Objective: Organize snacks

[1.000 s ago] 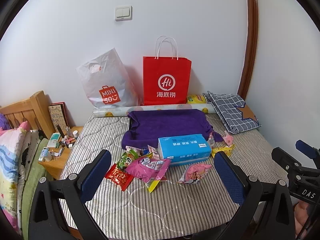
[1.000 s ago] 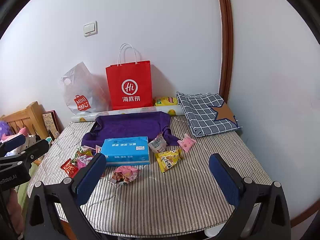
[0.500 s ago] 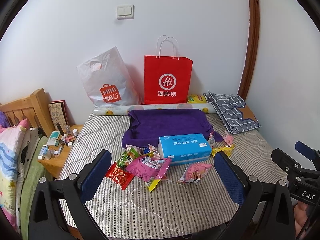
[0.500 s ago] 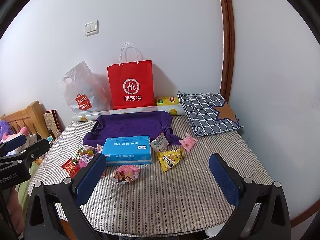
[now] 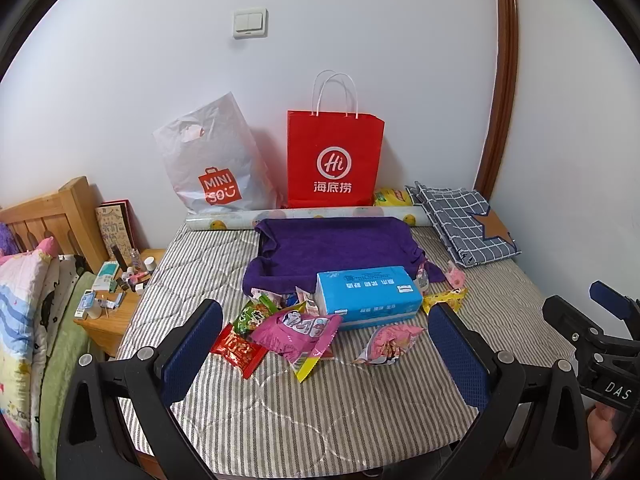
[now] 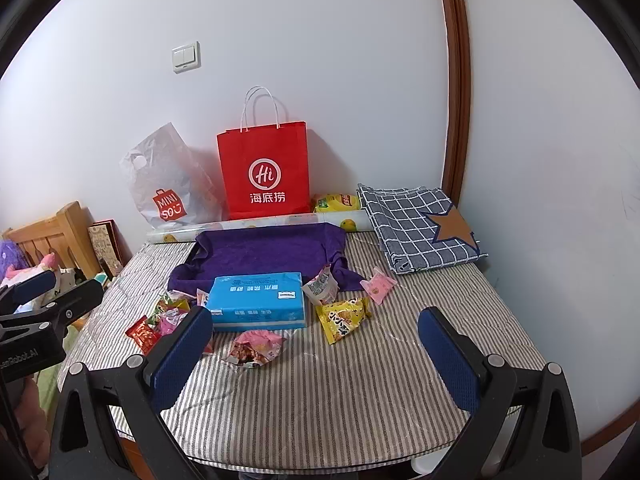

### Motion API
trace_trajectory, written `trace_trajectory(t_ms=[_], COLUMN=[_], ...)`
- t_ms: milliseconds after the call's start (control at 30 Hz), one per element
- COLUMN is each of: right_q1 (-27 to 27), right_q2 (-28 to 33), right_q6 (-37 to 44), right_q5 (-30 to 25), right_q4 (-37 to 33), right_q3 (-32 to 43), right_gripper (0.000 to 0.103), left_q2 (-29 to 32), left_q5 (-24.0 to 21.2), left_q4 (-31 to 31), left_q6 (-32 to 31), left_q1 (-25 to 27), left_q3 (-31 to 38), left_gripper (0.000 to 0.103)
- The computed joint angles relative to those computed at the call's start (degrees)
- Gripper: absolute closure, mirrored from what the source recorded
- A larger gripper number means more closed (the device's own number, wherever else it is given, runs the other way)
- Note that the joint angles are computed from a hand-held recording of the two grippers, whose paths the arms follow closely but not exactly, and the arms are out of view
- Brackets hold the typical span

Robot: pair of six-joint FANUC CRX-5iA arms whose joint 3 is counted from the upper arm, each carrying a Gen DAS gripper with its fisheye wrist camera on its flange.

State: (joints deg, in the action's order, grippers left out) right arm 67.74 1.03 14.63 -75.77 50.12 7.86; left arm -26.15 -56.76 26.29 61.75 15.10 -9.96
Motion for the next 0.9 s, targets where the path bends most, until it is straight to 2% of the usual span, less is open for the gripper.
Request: trace_trajectory(t_ms=[900], right_q1=[0.2], right_q2=[-0.46], right_q6=[-0.01], right_q5=[0.71], right_q4=[0.49], right_q3=[-0.65], right_gripper=[0.0], left_q2=[-0.04], left_q5=[0.41], left_q4=[-0.03], left_q6=[0.23], left_q1=[0.42], left_q3=[-0.25], left_gripper=[0.001])
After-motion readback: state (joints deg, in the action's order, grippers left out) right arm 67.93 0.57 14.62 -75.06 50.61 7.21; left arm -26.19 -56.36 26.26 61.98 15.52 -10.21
